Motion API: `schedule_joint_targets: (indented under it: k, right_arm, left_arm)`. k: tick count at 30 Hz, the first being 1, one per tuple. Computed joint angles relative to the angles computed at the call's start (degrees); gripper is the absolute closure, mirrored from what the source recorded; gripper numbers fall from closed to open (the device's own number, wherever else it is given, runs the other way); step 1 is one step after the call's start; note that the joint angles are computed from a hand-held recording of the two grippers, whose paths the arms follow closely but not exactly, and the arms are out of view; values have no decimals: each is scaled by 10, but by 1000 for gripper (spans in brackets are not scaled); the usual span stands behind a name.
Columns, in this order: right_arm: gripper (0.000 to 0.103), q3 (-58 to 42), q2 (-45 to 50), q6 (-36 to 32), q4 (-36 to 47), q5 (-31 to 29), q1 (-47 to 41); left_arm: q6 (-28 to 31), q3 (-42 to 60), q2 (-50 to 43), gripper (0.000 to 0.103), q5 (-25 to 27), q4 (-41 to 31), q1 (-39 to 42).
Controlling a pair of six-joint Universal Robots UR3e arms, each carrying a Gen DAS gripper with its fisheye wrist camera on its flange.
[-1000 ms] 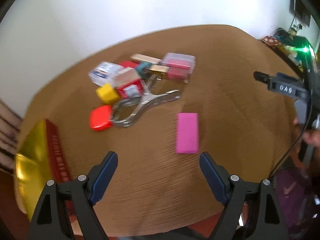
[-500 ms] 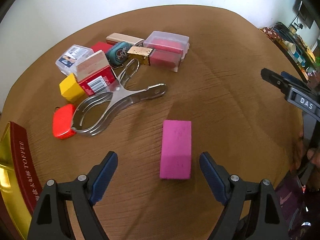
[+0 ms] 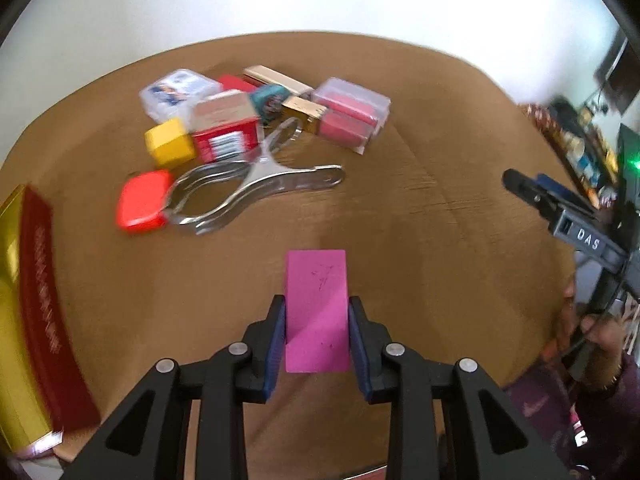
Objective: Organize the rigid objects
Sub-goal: 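Grasp the pink eraser with the left gripper, then carry the pink eraser into the tin tray with left gripper while right gripper grasps metal clip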
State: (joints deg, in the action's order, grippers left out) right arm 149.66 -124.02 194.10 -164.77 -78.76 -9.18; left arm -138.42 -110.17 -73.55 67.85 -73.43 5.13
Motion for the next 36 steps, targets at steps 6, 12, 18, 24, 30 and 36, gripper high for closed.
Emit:
schedule_joint_targets:
  k: [6, 12, 18, 24, 30, 36]
  right_arm:
    - [2, -243, 223, -166, 14, 64, 149]
    - [40, -493, 411, -251, 171, -4, 242]
    - [40, -594, 478, -288, 242, -3, 266]
    - [40, -724, 551, -371, 339, -45, 333]
    - [40, -896, 658, -410, 464, -52, 340]
    - [39, -1081, 769, -428, 604, -69, 325]
  left_arm:
    - [73, 28, 73, 73, -45, -139, 119]
    - [128, 56, 142, 73, -71, -271, 210]
    - [210, 98, 162, 73, -91, -380, 307]
    - [242, 116, 145, 73, -92, -418, 344]
    - [253, 122, 132, 73, -96, -434, 365]
    - [263, 132, 121, 73, -98, -448, 374]
